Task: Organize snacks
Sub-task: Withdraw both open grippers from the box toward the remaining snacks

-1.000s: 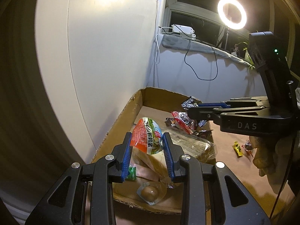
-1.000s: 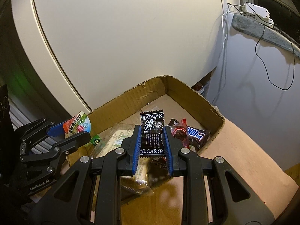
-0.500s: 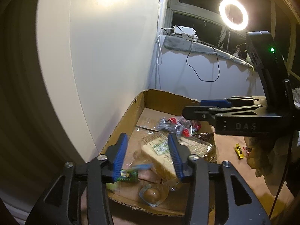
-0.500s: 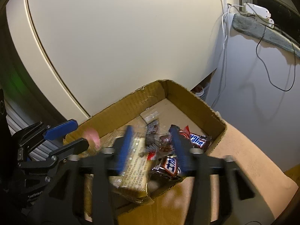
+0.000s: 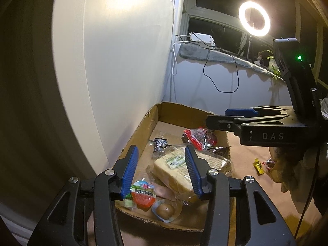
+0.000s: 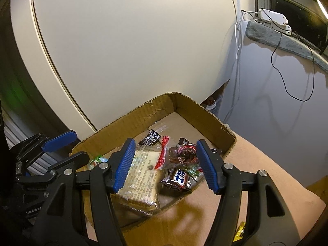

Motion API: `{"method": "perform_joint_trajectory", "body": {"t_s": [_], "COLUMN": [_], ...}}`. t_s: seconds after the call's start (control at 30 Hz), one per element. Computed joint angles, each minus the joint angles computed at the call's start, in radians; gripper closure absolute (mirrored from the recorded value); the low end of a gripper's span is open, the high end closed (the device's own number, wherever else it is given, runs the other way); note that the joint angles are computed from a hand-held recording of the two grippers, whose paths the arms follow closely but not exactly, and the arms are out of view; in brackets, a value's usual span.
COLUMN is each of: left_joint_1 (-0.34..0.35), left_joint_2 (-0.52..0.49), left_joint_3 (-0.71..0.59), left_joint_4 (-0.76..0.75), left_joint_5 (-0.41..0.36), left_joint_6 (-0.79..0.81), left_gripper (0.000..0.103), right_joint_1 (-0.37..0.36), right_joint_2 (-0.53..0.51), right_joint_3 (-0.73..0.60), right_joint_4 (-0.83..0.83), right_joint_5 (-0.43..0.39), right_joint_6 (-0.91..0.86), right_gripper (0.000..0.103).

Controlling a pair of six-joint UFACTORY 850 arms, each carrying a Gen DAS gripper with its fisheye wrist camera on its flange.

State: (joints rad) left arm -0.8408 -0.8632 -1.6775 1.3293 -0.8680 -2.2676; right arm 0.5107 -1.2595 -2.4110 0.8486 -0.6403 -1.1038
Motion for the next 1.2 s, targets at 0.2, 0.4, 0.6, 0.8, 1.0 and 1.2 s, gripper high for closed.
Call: {"method": "perform_joint_trajectory", "body": {"t_s": [0.2,0.4,0.6,0.8,1.0,1.2], "left_joint_1": [-0.011,-0.027,-0.041,-0.054,-0.063,-0.067], "left_joint_2": [-0.005,-0.017,-0.039,-0.072,-0.119,-0.190], "left_joint_3": [-0.018,-0.051,-0.101,-0.163,-0.250,-0.370], "left_joint_4": [0.000,-0.006,-0.015,-0.028,-0.056,-0.098], "left_joint_5": [-0.013,-0.033,-0.051,-0.067,-0.078,-0.049], "left_joint_6": [0.018,0.045,0.083,0.128,0.190,0.266], "left_gripper": [0.057,0.057,0.054,0.040,0.032,0.032], "right_joint_1": [-0.009,-0.021,-0.043,-0.071,-0.104,-0.156], "right_joint_2": [0.079,0.152,0.211,0.279,0.323,0.359], "right_joint_3": [0.130,0.253,0.349,0.462,0.536,0.607], "right_joint_4": [0.075,0.148,0.236,0.400,0.484,0.562], "right_joint_5": [0.049,0.087,0.112,0.151,0.166,0.194], "right_joint_6": [-0.089,-0.182,-0.277,-0.457,-0.553,-0.650], "right_gripper": [0.038,0.038,0.038,0.011,0.011,0.011]}}
